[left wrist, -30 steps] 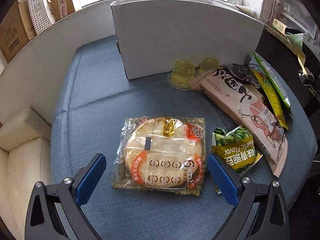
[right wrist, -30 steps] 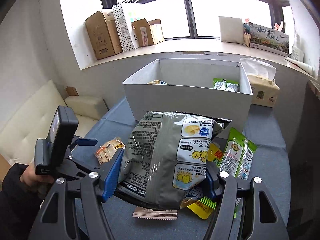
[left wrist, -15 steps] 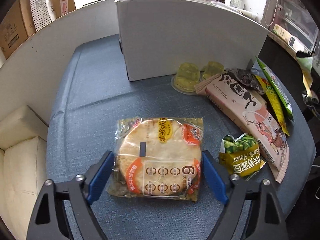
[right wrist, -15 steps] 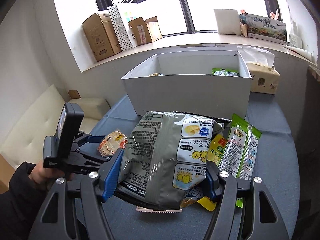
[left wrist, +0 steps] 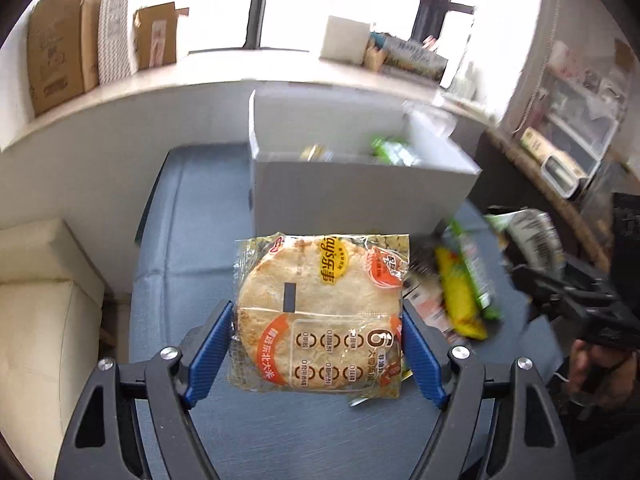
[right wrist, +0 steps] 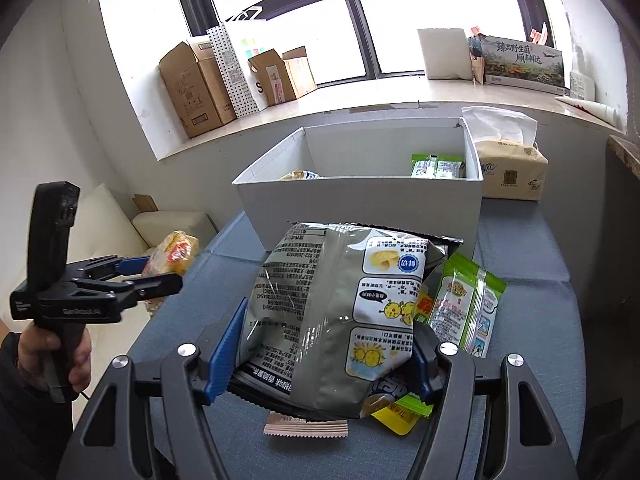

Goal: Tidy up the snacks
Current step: 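Grasp the round biscuit pack with the left gripper while the right carries the grey bag to the box, then release the biscuit pack and grey bag into the white box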

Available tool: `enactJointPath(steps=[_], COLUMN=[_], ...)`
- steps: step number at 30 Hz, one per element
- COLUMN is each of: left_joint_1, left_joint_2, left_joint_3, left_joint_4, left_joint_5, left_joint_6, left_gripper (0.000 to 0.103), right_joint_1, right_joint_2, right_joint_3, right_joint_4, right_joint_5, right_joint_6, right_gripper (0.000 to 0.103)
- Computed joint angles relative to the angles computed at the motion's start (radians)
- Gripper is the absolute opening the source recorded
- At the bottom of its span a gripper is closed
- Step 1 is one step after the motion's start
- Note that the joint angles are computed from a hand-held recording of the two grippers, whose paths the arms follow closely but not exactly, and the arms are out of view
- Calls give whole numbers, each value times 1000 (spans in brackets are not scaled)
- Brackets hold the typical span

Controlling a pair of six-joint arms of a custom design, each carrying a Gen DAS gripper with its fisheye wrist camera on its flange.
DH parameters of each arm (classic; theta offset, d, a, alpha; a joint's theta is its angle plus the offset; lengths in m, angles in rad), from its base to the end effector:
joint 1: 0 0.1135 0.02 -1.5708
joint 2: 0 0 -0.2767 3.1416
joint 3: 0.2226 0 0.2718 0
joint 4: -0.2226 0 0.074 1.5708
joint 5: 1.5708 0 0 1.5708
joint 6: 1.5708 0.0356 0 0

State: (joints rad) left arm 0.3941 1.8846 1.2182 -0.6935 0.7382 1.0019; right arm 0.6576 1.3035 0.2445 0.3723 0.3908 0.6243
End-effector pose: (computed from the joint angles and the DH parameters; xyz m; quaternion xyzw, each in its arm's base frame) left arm 0.3526 0.1207 0.1619 0.3138 0.8736 -0.2118 0.3058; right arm 0.1759 0.1187 0.1109 0.0683 0.8879 0.1103 0.4413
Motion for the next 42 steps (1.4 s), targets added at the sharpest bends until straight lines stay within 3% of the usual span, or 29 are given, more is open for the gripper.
enactJointPath(steps=[4,8,13,17,21,22,23,24,25,36,42], left_joint_1=[-48,-139,-324,-426,-446,-449,-453,-452,-453,-421,-353], left_joint_2=[-34,-2,143,324,448,458,469,470,467,400,252], left_joint_3=[69,199,377,581,737,743,755,747,735,622,443], left_joint_4=[-40,-44,89,94,53,57,53,58,69,110,167], left_joint_5=[19,32,-101,-248,-258,-274,-288,-289,-298,-287,-208], left_joint_6=[-90,-228,-434,-498,-548,-558,-556,-547,-537,-485,-445], left_gripper=[83,83,83,83,88,98,103,103,103,103,103], right_joint_1=[-114,-249,-475,-573,-642,-651,-656,-657,-661,-613,-581], right_joint_2=[-118,-116,126,322,415,425,428,429,430,341,233], right_joint_3=[10,98,321,525,639,649,655,659,666,550,424], right_joint_4=[-54,-106,-126,-208,-258,-251,-243,-243,-255,-178,-116], right_joint_5=[-83,-163,-391,-420,-470,-470,-463,-450,-445,-384,-386], right_joint_6=[-58,-156,-254,-313,-309,-310,-321,-328,-330,-343,-317], right_gripper=[73,73,73,73,78,81,91,101,103,103,103])
